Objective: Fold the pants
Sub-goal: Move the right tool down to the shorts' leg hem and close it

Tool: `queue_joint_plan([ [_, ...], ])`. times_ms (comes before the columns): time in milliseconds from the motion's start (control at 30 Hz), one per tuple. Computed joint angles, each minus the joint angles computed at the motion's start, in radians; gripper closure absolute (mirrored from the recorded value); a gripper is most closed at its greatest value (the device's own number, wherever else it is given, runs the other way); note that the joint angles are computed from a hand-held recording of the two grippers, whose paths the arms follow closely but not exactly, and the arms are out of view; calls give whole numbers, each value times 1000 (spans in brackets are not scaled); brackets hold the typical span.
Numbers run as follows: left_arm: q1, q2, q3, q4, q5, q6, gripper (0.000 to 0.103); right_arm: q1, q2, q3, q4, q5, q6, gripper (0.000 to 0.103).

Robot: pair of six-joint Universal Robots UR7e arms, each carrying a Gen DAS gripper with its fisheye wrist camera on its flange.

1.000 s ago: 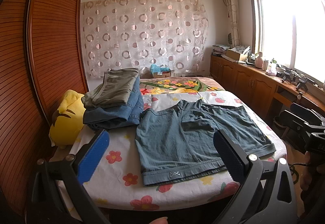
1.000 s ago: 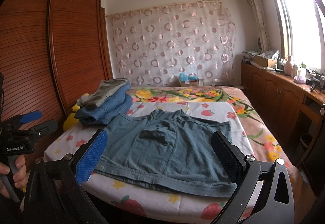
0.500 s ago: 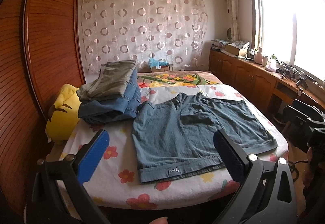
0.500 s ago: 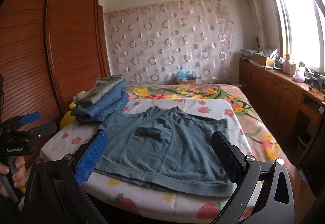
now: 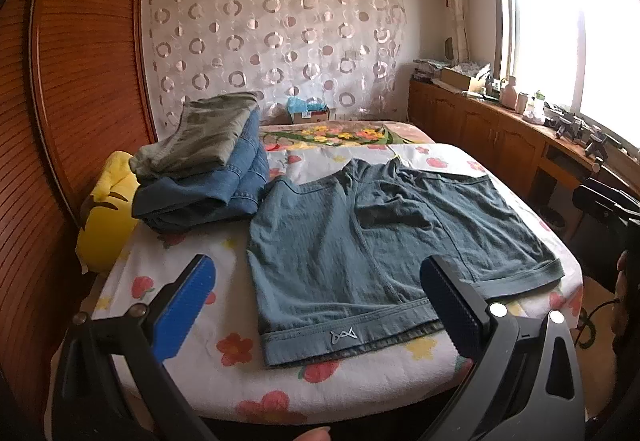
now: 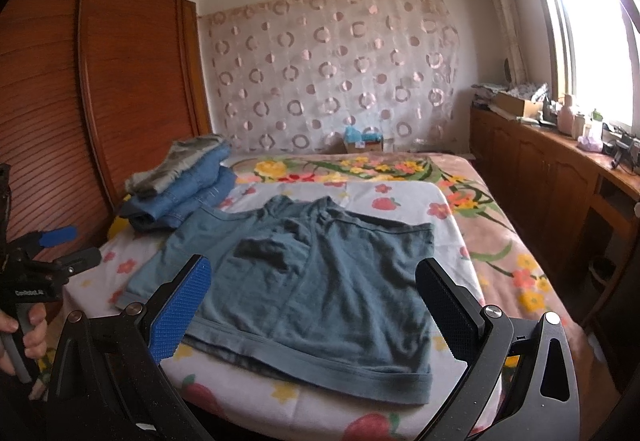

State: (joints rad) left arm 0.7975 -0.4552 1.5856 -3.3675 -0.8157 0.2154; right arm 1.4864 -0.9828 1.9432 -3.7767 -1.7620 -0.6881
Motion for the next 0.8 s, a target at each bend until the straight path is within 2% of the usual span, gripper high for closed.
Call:
queue_joint_plan([
  [100,11,11,-17,7,-20,13,0,-11,1,-17,27,-8,-6,0],
  [267,30,32,-57,43,-62,36,0,-9,29,-71,8,-84,-71,0],
  [467,49,51,-106,96,-117,54,0,-30,16,-114,100,-82,-70,5],
  [567,61,57,-132,143,-147,55,0,-43,16,-146,155,-80,-65,13],
  [633,65,60,-144,169,-159,56,0,-45,17,-164,189,-89,-61,23],
  [733,74,64,-157,199,-179,58,0,-54,29,-213,263,-104,-52,33],
  [800,80,68,-166,228,-187,48,0,-61,42,-254,312,-118,-49,35],
])
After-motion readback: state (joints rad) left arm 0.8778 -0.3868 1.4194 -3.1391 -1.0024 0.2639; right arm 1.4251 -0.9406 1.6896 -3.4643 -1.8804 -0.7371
